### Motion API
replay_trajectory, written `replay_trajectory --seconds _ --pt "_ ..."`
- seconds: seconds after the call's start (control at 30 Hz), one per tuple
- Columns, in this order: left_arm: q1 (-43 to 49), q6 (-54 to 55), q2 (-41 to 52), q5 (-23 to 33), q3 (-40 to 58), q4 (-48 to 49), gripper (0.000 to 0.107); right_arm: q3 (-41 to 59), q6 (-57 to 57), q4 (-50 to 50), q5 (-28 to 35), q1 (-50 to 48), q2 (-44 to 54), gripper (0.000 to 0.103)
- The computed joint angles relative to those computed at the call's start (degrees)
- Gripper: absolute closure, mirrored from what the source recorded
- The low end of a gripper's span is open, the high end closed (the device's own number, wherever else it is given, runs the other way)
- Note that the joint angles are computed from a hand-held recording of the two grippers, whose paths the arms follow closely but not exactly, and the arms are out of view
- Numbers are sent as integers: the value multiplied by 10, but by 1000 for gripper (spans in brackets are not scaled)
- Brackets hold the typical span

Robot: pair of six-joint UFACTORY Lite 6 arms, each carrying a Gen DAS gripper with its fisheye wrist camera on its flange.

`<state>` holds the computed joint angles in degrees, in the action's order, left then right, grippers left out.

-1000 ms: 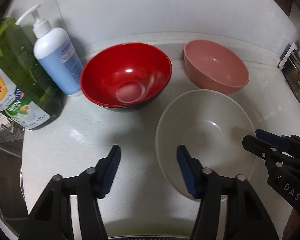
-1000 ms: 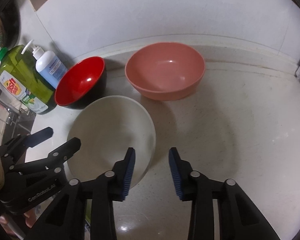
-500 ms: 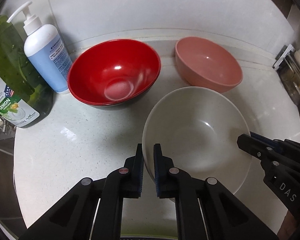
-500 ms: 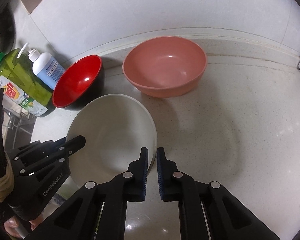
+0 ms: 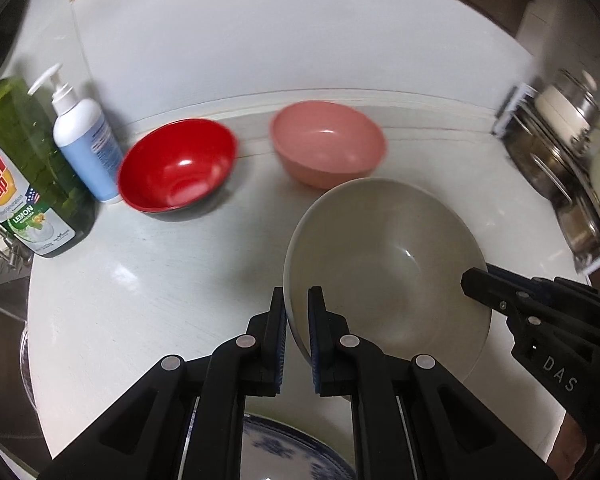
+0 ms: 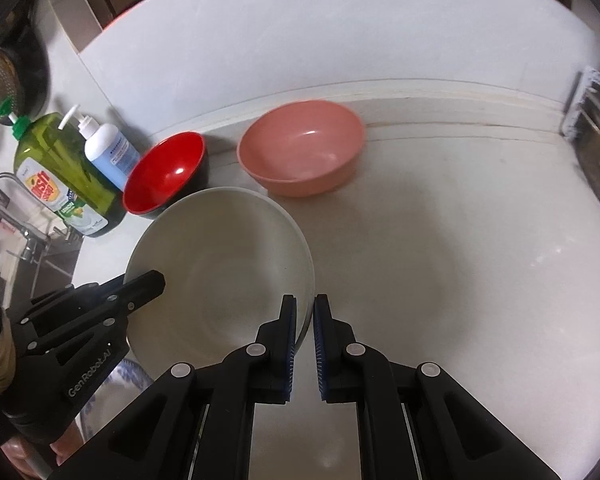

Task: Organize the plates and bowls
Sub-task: 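Lift the cream bowl with both grippers and carry it toward the plates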

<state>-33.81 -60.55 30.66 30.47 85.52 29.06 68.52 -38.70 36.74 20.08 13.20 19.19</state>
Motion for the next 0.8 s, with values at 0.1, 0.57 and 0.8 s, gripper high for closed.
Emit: replay_trajectory --seconds 0.1,0.57,0.8 --pt "-28 -8 8 12 20 -4 95 -48 -43 24 0 -31 -49 93" --pt "-133 -47 71 50 102 -30 94 -196 -232 107 34 -191 -177 93" --pt "-162 -30 143 79 185 -66 94 -227 -306 130 47 -253 -180 93"
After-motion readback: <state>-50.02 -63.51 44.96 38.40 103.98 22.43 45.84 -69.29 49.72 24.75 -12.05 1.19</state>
